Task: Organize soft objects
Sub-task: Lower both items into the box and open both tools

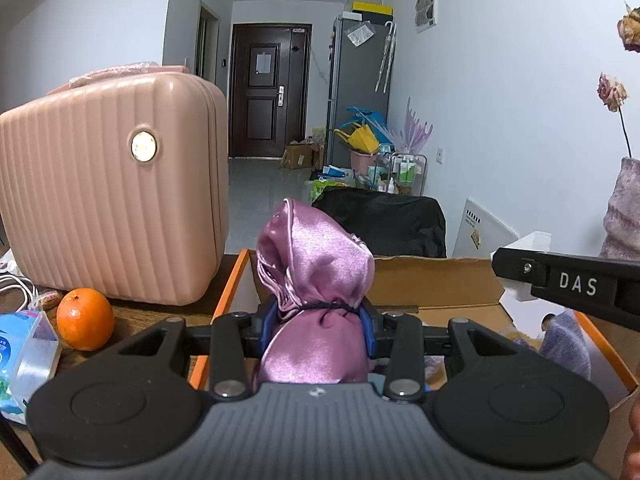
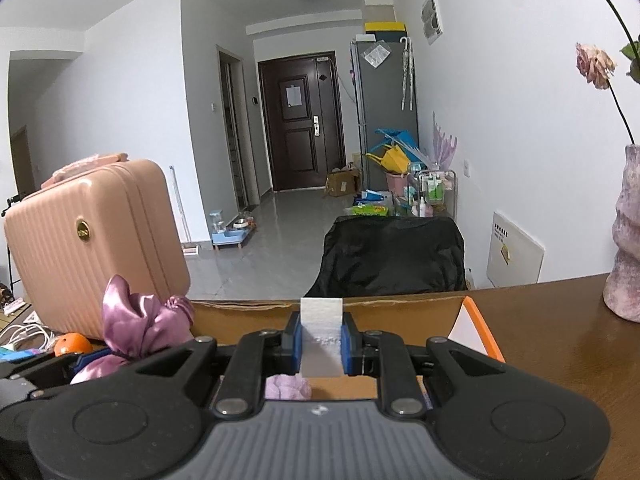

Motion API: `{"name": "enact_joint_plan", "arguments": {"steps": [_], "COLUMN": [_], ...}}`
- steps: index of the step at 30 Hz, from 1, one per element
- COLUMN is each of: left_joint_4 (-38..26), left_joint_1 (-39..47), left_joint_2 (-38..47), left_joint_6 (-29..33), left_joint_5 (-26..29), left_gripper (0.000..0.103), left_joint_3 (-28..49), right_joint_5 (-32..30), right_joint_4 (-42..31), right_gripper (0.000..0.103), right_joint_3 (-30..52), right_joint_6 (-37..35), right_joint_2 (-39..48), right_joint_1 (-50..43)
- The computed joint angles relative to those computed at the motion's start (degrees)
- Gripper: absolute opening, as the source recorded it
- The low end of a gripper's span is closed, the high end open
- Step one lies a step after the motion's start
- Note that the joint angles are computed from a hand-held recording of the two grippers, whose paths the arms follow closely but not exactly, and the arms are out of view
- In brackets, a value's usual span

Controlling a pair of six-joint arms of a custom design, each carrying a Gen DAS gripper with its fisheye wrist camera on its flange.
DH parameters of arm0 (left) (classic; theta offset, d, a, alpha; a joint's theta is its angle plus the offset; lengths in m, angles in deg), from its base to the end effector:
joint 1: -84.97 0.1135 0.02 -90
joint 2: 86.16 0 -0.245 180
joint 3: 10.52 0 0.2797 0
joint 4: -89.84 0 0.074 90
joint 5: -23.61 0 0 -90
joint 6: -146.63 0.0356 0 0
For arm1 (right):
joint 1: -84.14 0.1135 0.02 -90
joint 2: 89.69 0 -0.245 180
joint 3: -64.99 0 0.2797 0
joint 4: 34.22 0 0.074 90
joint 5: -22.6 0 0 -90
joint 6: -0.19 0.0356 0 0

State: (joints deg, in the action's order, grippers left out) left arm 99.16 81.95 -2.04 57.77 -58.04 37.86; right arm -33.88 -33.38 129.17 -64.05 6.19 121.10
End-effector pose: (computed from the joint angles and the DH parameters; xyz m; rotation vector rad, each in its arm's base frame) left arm 0.3190 -0.0220 0.1452 0.1654 2.0240 -0.1687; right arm 0.3091 0.2080 0.1571 0.1438 2.0083 0.0756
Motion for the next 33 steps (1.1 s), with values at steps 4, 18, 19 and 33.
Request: {"name": "enact_joint_plan", "arguments": {"steps": [4, 18, 19, 33], "left_joint_4": [0.1, -1.4, -1.2, -2.1], "left_joint_1": [0.2, 1.1, 1.1, 0.4], "left_joint_2": [1.1, -1.9, -2.5, -7.9], "left_joint_6": [0.2, 0.5, 0.5, 1.3], "left_joint_5": [0.2, 0.6, 0.7, -2.5], "left_gripper": [0.041, 0.080, 0.083, 0.103], "left_joint_3": [0.5, -1.1, -1.5, -4.6], "right_joint_5": [-0.7, -0.1, 0.1, 0.0], "right_joint_4": [-1.0, -3.8, -3.6, -2.8], "right_gripper": [0.018, 0.071, 0.075, 0.103], "right_joint_3": [1.2, 1.9, 1.6, -1.6], "right_joint_6": [0.2, 3.7, 3.9, 6.2], "right_joint_2": [1.0, 0.8, 0.5, -2.7], "right_joint_1": [-0.5, -2.5, -2.6, -2.7]}}
